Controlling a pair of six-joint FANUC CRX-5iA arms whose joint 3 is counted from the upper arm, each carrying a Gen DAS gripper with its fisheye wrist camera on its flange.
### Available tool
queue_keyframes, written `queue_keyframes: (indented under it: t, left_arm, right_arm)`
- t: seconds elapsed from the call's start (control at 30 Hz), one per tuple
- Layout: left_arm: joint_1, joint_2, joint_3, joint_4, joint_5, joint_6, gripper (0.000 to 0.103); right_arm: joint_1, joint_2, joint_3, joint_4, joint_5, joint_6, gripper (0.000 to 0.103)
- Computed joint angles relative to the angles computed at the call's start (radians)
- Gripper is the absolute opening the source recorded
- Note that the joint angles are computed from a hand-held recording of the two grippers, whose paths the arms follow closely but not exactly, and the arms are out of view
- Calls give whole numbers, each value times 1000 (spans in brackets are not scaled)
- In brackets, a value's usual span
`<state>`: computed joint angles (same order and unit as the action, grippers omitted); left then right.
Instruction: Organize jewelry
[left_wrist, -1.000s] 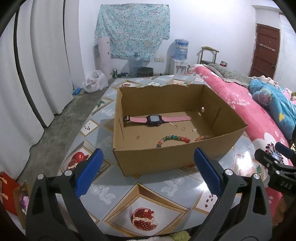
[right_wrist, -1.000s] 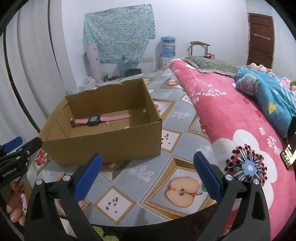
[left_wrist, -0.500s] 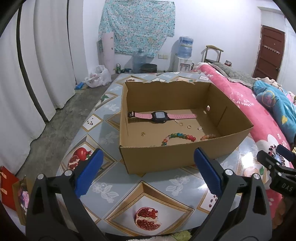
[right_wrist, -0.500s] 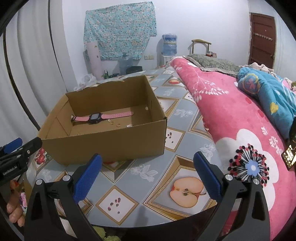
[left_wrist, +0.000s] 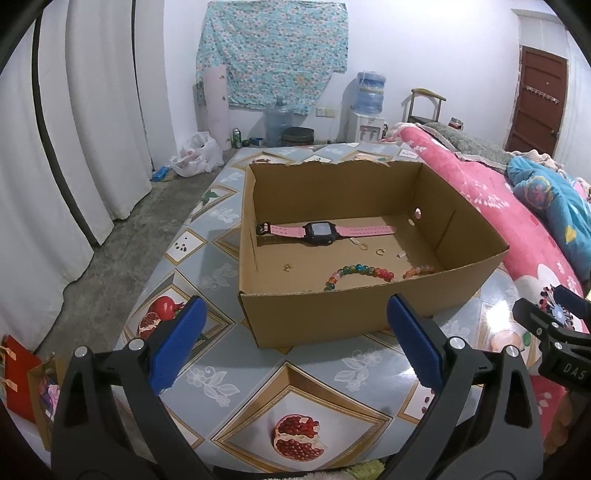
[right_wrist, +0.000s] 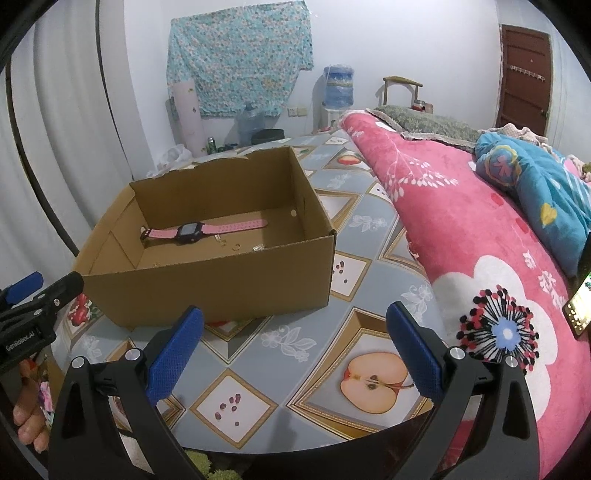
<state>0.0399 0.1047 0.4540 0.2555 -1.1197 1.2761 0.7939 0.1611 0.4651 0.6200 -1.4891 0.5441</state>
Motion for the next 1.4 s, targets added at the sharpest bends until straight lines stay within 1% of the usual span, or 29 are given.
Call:
queue_keyframes:
  t: [0.77, 0.97, 1.03, 1.27, 1.4]
  left_arm:
    - [-1, 10, 13, -32, 2, 11, 95]
    - [-3, 7, 7, -41, -4, 17, 95]
    - [-7, 5, 6, -48, -12, 22, 95]
    - [-24, 24, 26, -71, -82, 54, 95]
    - [-27, 28, 30, -83, -100, 77, 95]
  right_arm:
    - [-10, 10, 0, -20, -2, 1, 96]
    - [-6, 14, -4, -28, -23, -5, 96]
    - [-7, 14, -3, -39, -28, -4, 96]
    - [-13, 38, 28, -67, -79, 6, 96]
    - [-21, 41, 37, -82, -91, 0, 96]
